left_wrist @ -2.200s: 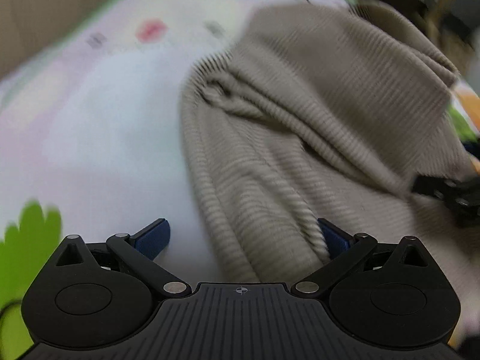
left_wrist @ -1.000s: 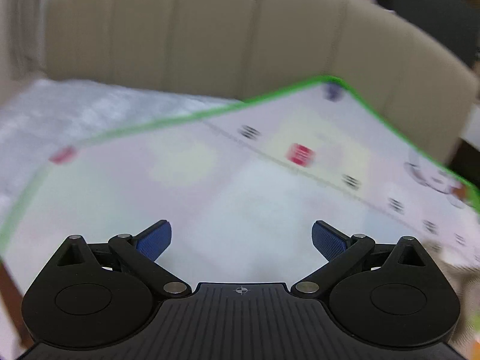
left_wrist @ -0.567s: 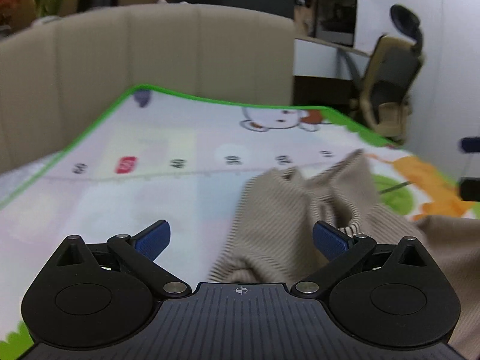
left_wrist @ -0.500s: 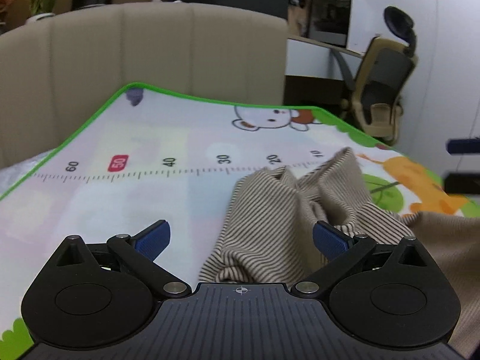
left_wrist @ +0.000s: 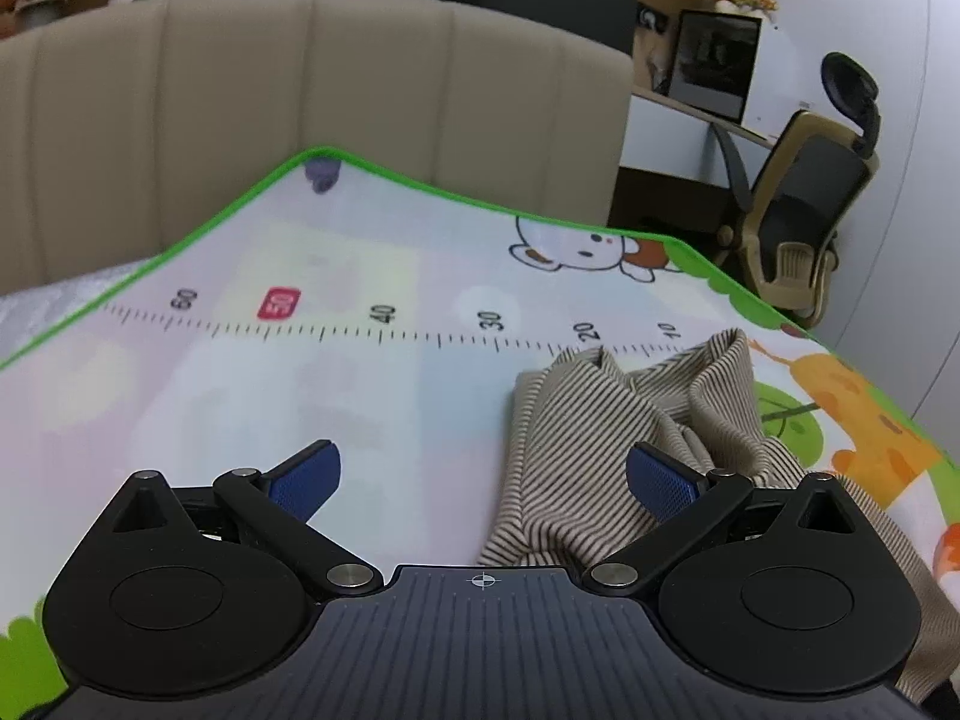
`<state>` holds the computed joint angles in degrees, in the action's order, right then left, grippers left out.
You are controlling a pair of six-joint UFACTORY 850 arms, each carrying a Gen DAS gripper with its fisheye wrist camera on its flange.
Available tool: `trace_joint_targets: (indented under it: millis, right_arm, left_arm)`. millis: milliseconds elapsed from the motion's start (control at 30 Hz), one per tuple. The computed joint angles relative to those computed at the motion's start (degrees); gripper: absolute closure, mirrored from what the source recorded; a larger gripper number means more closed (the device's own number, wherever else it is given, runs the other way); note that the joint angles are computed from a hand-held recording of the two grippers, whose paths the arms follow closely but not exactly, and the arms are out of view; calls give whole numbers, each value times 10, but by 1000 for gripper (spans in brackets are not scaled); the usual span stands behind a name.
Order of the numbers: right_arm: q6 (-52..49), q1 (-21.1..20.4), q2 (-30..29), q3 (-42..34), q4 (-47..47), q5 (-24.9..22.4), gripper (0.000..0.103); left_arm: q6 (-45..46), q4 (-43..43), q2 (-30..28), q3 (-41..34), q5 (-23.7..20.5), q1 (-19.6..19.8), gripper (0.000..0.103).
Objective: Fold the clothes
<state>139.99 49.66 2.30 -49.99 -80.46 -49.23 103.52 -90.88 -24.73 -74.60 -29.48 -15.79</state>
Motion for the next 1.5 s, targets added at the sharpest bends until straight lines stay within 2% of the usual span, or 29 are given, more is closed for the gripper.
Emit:
trace_joint_targets:
  millis: [67, 100, 133, 167, 233, 267, 333, 433, 567, 633, 700, 767, 800, 833, 900, 1033, 1167, 1300, 1400, 1500]
  right_arm:
    - [100, -40, 4, 22, -14, 120, 0]
    - [116, -57, -3, 24, -13, 161, 2]
    - [108, -67, -17, 20, -7, 179, 9]
    - [76, -71, -37, 9, 8, 173, 14]
    - [-40, -60, -90, -31, 63, 105, 51]
    - [-92, -59, -104, -45, 97, 86, 58]
    - [-125, -63, -120, -56, 123, 78, 59]
    - [-77, -66, -127, -49, 106, 91, 59]
    - [-48, -51, -111, -46, 68, 45, 59]
    - [-66, -50, -108, -51, 57, 31, 56]
    - [-95, -64, -111, -56, 71, 55, 48]
    - [-119, -84, -122, -56, 88, 100, 46]
    - [-135, -95, -128, -57, 102, 127, 49]
    - [-149, -104, -134, -59, 116, 154, 56]
    - [-166, -108, -133, -68, 127, 171, 88]
    - [-177, -98, -108, -111, 77, 159, 91]
    - [-277, -105, -126, -223, 46, 179, 91]
    - [-375, -123, -199, -362, 58, 235, 91]
    - [-458, -127, -266, -461, 91, 254, 91]
    - [-558, -123, -314, -530, 151, 233, 88]
  left_arm:
    - [-8, 3, 4, 4, 4, -3, 0]
    - [-1, 0, 8, 8, 11, -6, 0]
    - [8, -5, 13, 13, 18, -8, 0]
    - [27, -15, 19, 21, 26, -11, 0]
    - [51, -28, 28, 33, 40, -13, 0]
    - [61, -33, 32, 38, 45, -14, 0]
    - [64, -33, 36, 43, 51, -14, 0]
    - [54, -27, 35, 41, 52, -14, 0]
    - [50, -23, 30, 37, 44, -12, 0]
    - [65, -42, 28, 37, 15, -5, 0]
    - [57, -32, 24, 33, -21, 2, 0]
    - [38, -5, 19, 24, -55, 7, 0]
    - [55, -8, 22, 29, -62, 7, 0]
    - [73, -12, 26, 33, -69, 7, 0]
    - [124, -24, 38, 49, -83, 7, 0]
    - [261, -60, 75, 96, -129, 9, 0]
    - [387, -141, 106, 139, -128, -9, 0]
    - [532, -286, 114, 162, -100, -26, 0]
    - [623, -415, 95, 148, -56, -29, 0]
    - [705, -550, 47, 91, -4, -22, 0]
